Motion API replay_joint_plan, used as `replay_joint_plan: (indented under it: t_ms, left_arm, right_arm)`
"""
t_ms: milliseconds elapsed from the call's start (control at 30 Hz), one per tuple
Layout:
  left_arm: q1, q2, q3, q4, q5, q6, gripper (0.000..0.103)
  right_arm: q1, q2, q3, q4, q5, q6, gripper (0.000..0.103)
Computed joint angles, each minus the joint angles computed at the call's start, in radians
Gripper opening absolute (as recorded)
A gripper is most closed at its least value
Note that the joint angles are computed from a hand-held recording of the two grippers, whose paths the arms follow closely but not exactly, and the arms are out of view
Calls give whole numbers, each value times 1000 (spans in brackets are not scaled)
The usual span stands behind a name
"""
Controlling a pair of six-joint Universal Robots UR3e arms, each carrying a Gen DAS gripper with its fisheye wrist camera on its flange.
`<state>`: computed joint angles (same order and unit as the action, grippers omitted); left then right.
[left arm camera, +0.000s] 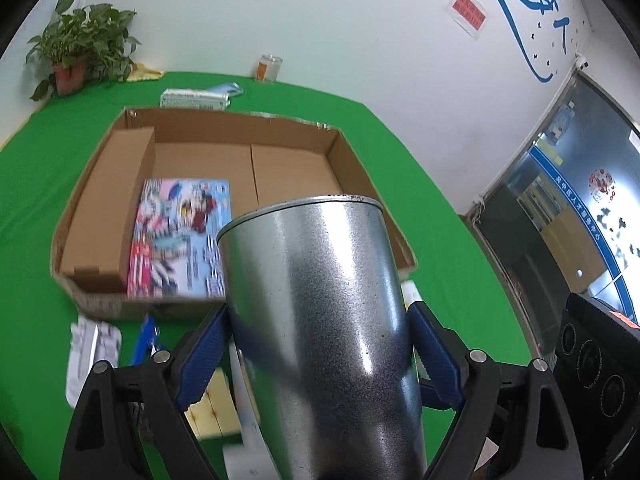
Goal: Organize rigid objects
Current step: 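Carry the silver can into the box and set it upright, release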
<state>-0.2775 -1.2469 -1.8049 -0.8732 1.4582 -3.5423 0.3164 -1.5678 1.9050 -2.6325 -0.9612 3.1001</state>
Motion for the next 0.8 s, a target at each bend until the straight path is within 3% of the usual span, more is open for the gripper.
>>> replay_joint_plan:
  t_ms: [100, 200, 533, 800]
  left_arm:
    - [50, -58, 86, -6, -35, 43, 86]
    - [95, -150, 198, -17, -70, 90, 86]
    - [194, -570, 682, -209, -181, 203, 86]
    - [254, -735, 691, -187, -259, 208, 86]
  right_arm:
    - [5, 70, -113, 16, -20, 14, 85]
    - [-57, 61, -138, 71, 23, -55, 85]
    - [-73, 436, -657, 311, 14, -37, 85]
    - [-53, 679, -962, 509, -17, -60, 85]
